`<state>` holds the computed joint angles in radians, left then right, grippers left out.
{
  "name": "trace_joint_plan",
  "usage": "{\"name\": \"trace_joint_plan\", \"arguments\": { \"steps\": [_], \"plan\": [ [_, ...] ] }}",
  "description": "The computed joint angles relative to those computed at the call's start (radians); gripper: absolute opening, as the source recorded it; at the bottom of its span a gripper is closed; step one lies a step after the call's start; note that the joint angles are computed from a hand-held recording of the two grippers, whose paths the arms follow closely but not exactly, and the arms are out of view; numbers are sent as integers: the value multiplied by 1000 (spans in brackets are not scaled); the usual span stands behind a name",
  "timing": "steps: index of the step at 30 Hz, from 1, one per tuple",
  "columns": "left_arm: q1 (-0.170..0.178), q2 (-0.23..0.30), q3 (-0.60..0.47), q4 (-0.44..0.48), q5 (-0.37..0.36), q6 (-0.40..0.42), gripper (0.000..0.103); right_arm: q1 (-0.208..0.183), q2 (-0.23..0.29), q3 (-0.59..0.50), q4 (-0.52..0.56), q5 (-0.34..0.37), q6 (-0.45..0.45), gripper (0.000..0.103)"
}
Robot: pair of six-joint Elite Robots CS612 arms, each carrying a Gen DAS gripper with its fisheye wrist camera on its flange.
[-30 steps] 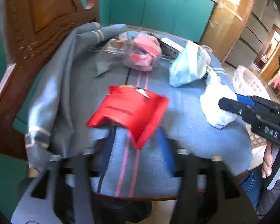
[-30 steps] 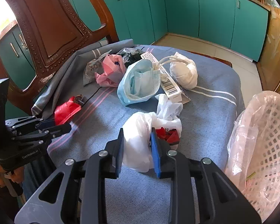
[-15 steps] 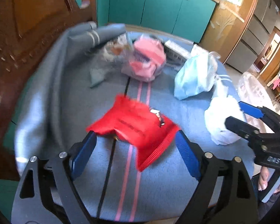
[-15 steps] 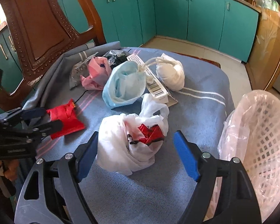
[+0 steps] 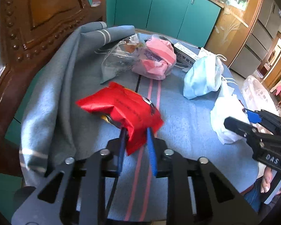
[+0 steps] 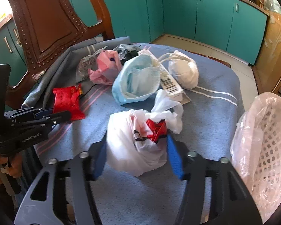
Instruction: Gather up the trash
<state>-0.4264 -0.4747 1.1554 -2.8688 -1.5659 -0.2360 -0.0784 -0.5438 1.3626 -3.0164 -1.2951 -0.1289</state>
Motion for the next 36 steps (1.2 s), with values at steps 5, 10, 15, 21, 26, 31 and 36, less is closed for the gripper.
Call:
{"name": "trace_joint_plan", "arguments": {
  "steps": [5,10,15,21,26,31,36],
  "plan": [
    [-2,-25,51,-50,9,9,17,0,-2,5,-16,6,2,42],
    [-12,-53,100,-125,22,41,16,-1,-7,14,-39,0,7,41],
    [-25,-71,130,-182,46,76,16,-1,-12,24,-61,-1,9,41],
    [-30,-91,159,-241,40,88,15,-6,-23,44,-115,23,17,41],
    [-24,-101,172,-281,10,81,15,-19,-35,71,-188,60,49,41],
    [-21,-97,163,-245,42,45,15,-23,-36,72,-189,56,75,41],
    [-18,-86,143,-189,27,58,16,-24,-37,75,-185,58,79,41]
  ]
}}
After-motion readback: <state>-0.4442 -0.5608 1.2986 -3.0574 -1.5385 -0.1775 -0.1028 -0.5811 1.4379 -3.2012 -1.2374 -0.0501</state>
